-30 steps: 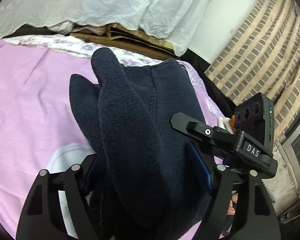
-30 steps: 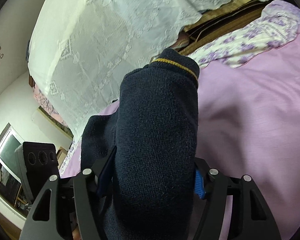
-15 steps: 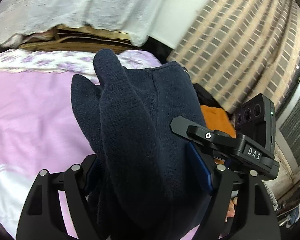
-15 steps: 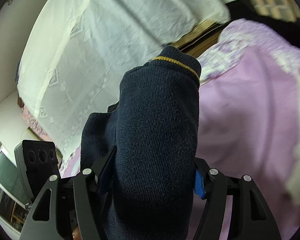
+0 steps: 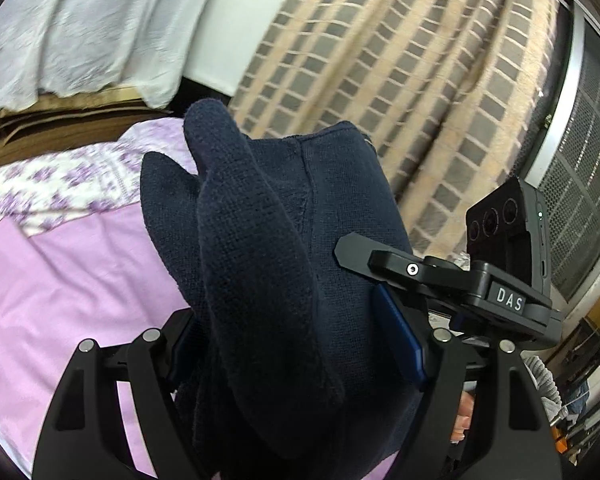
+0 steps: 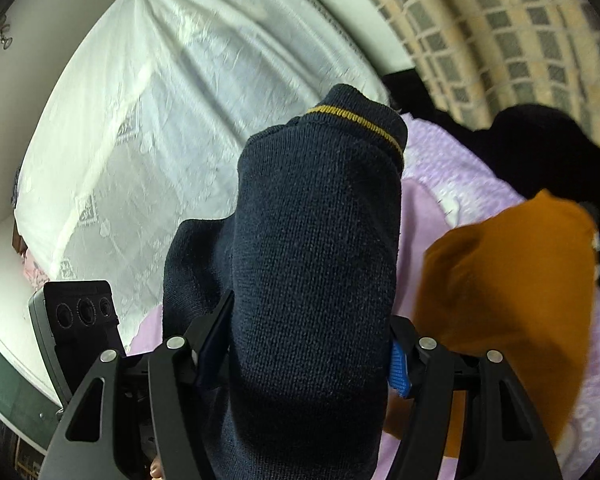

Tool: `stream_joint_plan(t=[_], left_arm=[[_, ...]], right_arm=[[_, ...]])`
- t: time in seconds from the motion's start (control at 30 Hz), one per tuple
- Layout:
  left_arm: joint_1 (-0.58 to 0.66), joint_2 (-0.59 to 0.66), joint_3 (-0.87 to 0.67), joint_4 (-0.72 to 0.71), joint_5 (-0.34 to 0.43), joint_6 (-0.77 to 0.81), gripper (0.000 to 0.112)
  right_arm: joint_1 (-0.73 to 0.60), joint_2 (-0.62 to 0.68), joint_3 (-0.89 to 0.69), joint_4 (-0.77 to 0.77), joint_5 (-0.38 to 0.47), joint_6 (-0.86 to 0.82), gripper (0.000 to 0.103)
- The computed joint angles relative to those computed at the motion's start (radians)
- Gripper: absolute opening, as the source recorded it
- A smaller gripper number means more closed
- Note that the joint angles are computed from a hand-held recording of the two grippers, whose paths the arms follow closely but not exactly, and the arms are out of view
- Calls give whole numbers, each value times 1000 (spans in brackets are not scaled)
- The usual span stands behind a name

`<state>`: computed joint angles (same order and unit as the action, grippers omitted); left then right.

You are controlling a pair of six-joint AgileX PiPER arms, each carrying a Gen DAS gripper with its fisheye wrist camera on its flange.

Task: Fold small clothes
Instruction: 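Carry the lifted cardigan with both tools toward the stack of folded clothes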

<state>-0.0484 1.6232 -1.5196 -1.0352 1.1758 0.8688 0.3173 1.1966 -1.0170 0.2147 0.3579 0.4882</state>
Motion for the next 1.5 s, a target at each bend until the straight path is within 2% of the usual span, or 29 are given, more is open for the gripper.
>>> stream_joint_plan(t=[0.2,0.47,0.63,0.83,1.03,1.17,1.3,1.4,1.5], left_arm=[[-101,16,-59,17,-14,-59,76],[-246,82,-138,89,-78,-144,76],[-308,150,-190,124,-108,-187,76],[-335,240,-232,157,-133,-227,76],[-329,335,-283,168,-128,-250,76],[-348,345,-247,217,-195,-239,78],[-358,365,-226,234,-253,-236,91],[-355,387,-216,208,-261,-222,97],[-356,382,-186,185,-290,-207,99]], right_arm=[[-104,-93,11,41,91,-65,66],[-322,-179,111,353,143,-376,66],[-462,-164,158,577,186,-609,66],[-572,-60,192,798,221,-843,66],[-609,27,210,898,211,-983,67],[-596,89,221,952,163,-1091,71],[-602,114,269,1140,135,-1312,72],[-622,117,311,1278,143,-1468,72],[-619,104,335,1334,133,-1520,72]])
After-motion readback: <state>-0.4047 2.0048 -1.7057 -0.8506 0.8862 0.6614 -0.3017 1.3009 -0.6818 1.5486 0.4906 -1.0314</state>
